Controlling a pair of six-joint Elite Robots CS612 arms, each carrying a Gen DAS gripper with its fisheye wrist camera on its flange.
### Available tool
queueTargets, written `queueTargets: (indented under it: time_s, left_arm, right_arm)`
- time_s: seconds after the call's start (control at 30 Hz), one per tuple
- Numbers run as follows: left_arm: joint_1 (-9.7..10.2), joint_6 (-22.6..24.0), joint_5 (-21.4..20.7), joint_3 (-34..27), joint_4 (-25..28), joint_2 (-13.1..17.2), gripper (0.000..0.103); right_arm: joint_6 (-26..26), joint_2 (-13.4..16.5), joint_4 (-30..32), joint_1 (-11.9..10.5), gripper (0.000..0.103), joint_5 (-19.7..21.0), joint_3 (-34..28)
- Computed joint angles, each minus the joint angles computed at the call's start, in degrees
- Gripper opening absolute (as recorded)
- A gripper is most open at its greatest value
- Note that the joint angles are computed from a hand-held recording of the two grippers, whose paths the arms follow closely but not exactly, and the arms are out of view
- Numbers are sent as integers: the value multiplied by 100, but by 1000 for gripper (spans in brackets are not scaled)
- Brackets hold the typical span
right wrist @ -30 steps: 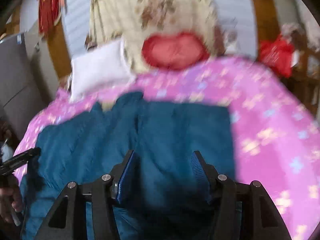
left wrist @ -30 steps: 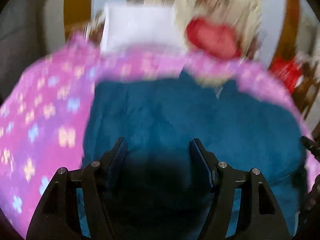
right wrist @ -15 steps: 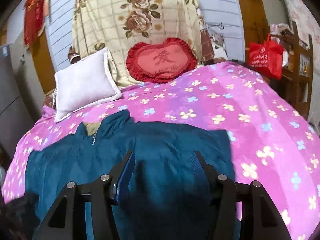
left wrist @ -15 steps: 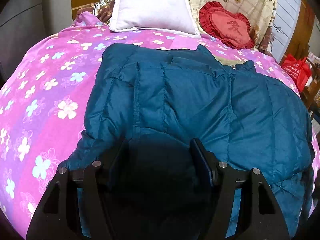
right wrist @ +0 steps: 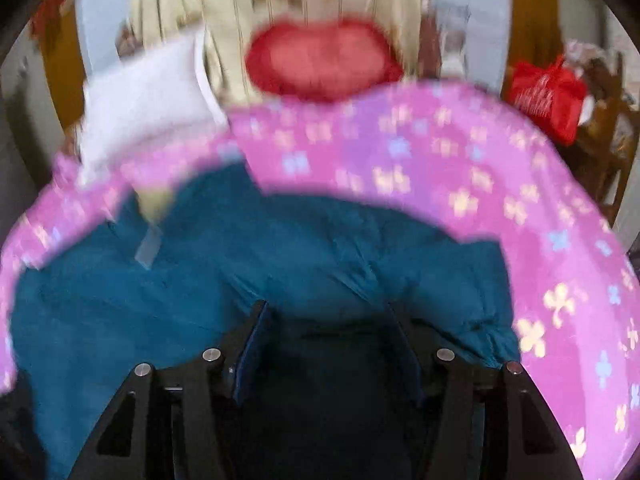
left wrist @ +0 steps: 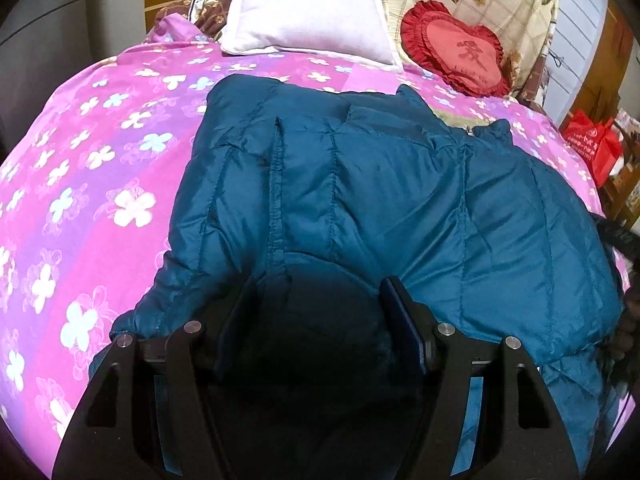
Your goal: Fold large clothes
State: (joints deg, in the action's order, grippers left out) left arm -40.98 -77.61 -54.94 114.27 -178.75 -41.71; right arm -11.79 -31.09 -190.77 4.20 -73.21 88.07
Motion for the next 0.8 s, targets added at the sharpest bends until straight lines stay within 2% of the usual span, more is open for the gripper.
queueTargets:
  time_s: [0.03,0.07,0.1,0.17,0.2,0.27,0.3,0.37,0.43,0.6,0.7,0.77,0.8]
  left_arm:
    - [-5,-19,6,0,14,-3,67]
    - [-12,-38,19,1,27,-6,67]
    - [-16,-46,25,2,33,-9,67]
    - [-24,-48,40,2,36,-8,67]
    - [-23,-38,32,6,31,-10,67]
    - [-29,5,40,27,-100,3,69]
    - [-28,50,24,42,-205,13,71]
    - [-10,146,-35,37,-260,21,73]
    - [13,249,-104,19,-319,35,79]
    - [-11,289,-46,13,-212,13,79]
    - [-95,-220,336,127,-5,-136,78]
    - [-226,-361,894,187,133,-240,78]
    - [-281,-276,1099,208,39,-252,78]
  right_arm:
    - [89,-27,-278,3,57,221,104]
    - [143,-76,-480,11,57,606,234]
    - [86,-108,-504,40,57,941,325]
    - [-179,-121,-314,153,57,1199,392]
    - [-336,-98,-111,232,59,1154,365]
    - [-701,52,239,428,63,569,247]
    - [-746,127,109,452,63,462,225]
    - [-626,187,143,416,63,573,186]
    - [-673,174,272,424,63,548,175]
    - [-708,131,226,438,65,474,237]
    - [-775,-78,550,357,65,759,353]
    - [-727,-233,47,235,65,981,656]
    - [-720,-289,-274,183,68,1021,806]
